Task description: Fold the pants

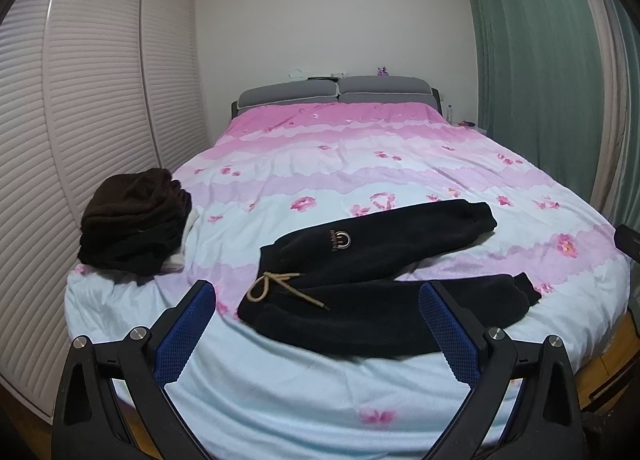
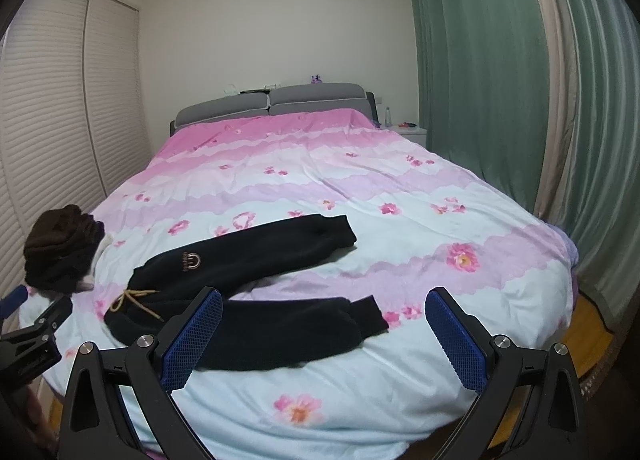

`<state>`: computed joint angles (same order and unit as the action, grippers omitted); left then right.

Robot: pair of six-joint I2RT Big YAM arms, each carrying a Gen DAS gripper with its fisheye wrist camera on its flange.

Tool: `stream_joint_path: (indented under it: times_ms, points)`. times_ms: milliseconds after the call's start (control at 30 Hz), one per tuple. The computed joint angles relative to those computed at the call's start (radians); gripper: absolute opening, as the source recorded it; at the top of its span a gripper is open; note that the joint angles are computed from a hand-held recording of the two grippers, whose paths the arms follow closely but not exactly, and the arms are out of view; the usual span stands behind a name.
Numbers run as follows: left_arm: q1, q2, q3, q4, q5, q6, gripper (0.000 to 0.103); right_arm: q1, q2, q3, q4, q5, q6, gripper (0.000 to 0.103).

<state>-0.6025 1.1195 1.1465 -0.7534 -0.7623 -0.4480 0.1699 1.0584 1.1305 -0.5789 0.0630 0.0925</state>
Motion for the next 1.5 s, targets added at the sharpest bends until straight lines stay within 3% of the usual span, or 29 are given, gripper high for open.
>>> stream_joint_path:
  times_ms: [400, 600, 800, 900, 1033, 1133, 1333, 1467, 1500]
  points:
    - [0.087, 0.242, 0.141, 0.230, 0.091, 0.120, 0.103, -0.080, 0.282, 0.180, 0.123, -0.047, -0.038, 0.103]
    - [0.122, 0.396, 0.244, 0.311, 0.128, 0.160, 0.103, -0.107, 0.450, 0.315, 0.150, -0.060, -0.084, 0.103]
    - [0.156, 0.544, 0.358, 0.334, 0.157, 0.143, 0.103, -0.116, 0.619, 0.458, 0.141, -0.089, -0.136, 0.102]
    - [0.167, 0.612, 0.414, 0.332, 0.165, 0.139, 0.103, -0.122, 0.717, 0.554, 0.102, -0.129, -0.149, 0.097]
    - [0.179, 0.692, 0.483, 0.335, 0.164, 0.153, 0.103, -0.133, 0.855, 0.705, -0.007, -0.218, -0.163, 0.062]
    - [0.186, 0.745, 0.530, 0.336, 0.171, 0.148, 0.103, -0.140, 0.967, 0.840, -0.107, -0.260, -0.197, 0.057]
    - [0.196, 0.827, 0.613, 0.312, 0.204, 0.119, 0.103, -0.154, 1.107, 1.027, -0.227, -0.298, -0.221, 0.056]
    - [0.192, 0.852, 0.637, 0.319, 0.201, 0.146, 0.103, -0.169, 1.221, 1.208, -0.363, -0.390, -0.207, 0.046]
    - [0.192, 0.857, 0.641, 0.321, 0.198, 0.152, 0.103, -0.173, 1.253, 1.259, -0.406, -0.424, -0.201, 0.035]
